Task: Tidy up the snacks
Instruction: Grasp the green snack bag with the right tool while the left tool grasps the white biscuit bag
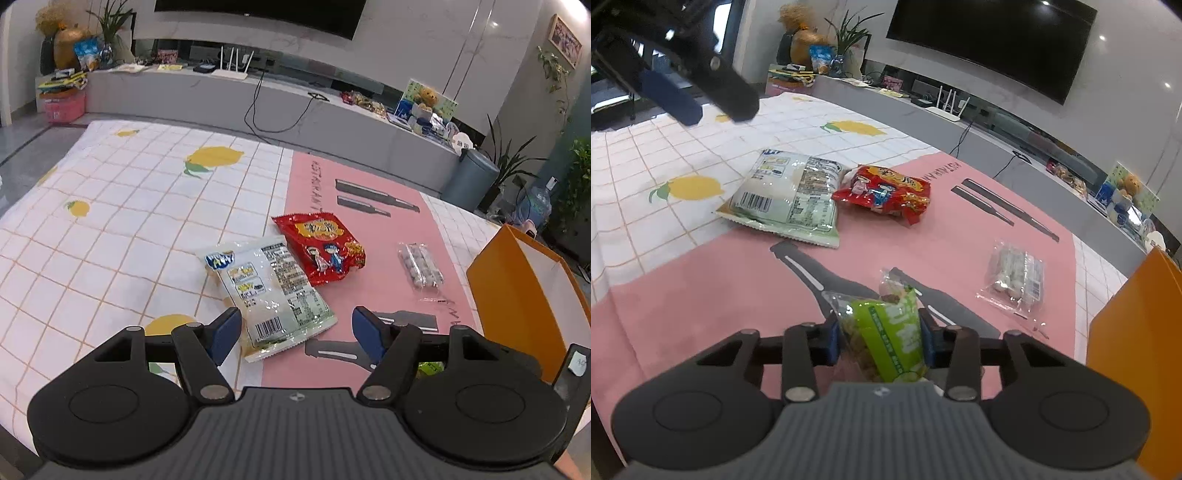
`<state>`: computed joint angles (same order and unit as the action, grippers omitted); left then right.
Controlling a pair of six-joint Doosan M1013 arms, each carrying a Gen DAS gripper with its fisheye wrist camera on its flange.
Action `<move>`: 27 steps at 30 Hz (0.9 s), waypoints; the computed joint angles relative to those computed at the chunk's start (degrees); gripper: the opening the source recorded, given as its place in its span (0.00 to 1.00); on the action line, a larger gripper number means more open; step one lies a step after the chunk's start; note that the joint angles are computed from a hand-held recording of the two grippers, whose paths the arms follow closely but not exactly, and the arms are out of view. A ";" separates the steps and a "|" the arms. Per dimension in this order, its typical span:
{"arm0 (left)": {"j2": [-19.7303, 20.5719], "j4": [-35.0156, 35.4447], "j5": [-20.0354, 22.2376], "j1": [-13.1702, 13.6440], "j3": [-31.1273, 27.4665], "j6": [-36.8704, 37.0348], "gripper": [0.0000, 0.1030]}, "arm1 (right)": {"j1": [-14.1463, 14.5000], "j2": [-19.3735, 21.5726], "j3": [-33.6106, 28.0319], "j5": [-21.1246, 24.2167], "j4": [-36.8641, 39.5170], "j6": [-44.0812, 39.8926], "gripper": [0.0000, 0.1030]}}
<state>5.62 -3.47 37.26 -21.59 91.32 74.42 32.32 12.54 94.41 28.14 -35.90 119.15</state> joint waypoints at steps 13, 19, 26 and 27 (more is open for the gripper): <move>3.68 -8.46 3.34 2.20 -4.14 4.88 0.80 | 0.08 -2.12 1.10 -0.42 2.18 2.35 0.36; 8.23 -2.32 7.56 1.37 -8.69 -0.58 0.80 | -0.16 -1.44 0.76 0.71 4.73 1.17 0.37; 11.03 2.73 10.91 0.30 -11.05 -6.44 0.83 | 0.07 -1.65 1.08 1.05 3.29 1.54 0.38; 11.31 5.73 11.43 -0.17 -11.32 -9.28 0.84 | 0.11 -1.65 1.15 1.22 2.69 1.91 0.38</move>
<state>16.93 2.27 48.69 -21.77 80.00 65.13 32.44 10.89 95.56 29.36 -33.20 121.06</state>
